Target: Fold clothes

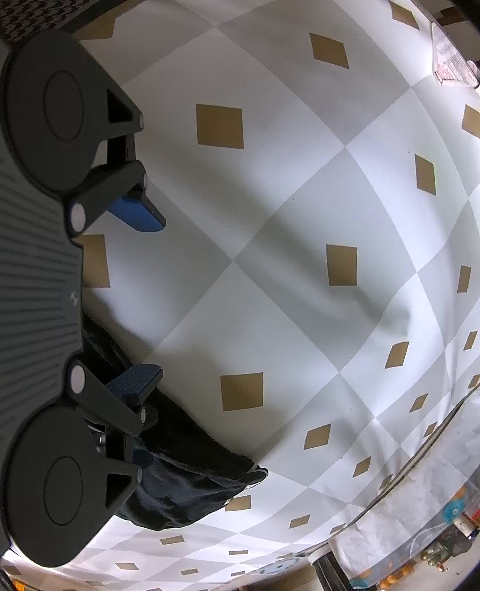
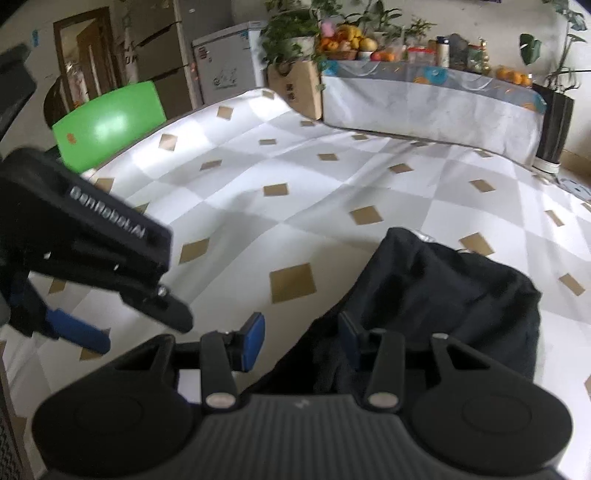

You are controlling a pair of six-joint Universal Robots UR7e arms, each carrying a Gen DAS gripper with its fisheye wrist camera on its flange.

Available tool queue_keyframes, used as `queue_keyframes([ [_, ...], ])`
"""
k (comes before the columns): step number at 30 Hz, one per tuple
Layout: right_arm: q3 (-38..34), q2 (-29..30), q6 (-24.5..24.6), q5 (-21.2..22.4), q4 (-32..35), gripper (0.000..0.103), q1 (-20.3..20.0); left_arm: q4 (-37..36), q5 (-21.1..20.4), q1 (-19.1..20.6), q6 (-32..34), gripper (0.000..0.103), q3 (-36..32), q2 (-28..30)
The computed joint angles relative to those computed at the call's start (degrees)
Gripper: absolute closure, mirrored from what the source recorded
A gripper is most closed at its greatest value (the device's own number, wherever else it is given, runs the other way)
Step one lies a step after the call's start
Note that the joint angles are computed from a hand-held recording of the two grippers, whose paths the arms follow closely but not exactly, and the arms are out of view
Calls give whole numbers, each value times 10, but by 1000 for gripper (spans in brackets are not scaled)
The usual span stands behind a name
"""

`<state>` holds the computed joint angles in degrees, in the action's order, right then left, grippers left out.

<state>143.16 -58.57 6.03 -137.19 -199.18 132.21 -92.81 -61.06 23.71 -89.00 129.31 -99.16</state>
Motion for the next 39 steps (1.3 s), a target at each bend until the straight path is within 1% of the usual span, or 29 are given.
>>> queue_keyframes([
  [2,-1,-1,18,-15,17,61,-1,-2,-2,1,0,25,0,-1],
  [5,8,-5,25,9,5,61,-16,-6,-4,1,2,25,1,-3],
  [7,9,2,9,26,-13,61,-20,-9,-6,0,3,25,2,-4],
  [10,3,25,-36,31,-41,61,-16,-5,-4,0,0,25,2,-4],
  [14,6,42,-54,60,-48,58,-36,-8,-6,3,2,25,3,-5],
  [15,8,50,-62,67,-62,54,-40,-10,-6,4,5,25,3,-4],
  [16,11,58,-73,73,-79,48,-44,-12,-6,4,9,25,3,-1],
  [17,14,67,-87,78,-96,47,-46,-16,-6,4,15,25,3,1],
  [18,13,71,-97,75,-99,47,-44,-25,-7,5,25,25,4,4],
  [20,9,68,-103,67,-76,46,-38,-43,-13,11,50,25,4,13],
  [25,16,11,-77,84,9,46,-36,-92,-21,19,90,25,6,28],
  [27,24,-20,-65,90,39,46,-36,-103,-18,13,103,25,6,35],
  [31,40,-85,-47,86,88,46,-38,-122,-15,3,113,25,5,46],
  [33,49,-114,-37,78,97,45,-42,-134,-15,1,117,25,7,52],
  [36,57,-134,-32,53,93,45,-50,-152,-20,-2,127,25,8,67],
  [39,63,-143,-30,57,72,44,-67,-177,-25,-5,140,25,11,85],
])
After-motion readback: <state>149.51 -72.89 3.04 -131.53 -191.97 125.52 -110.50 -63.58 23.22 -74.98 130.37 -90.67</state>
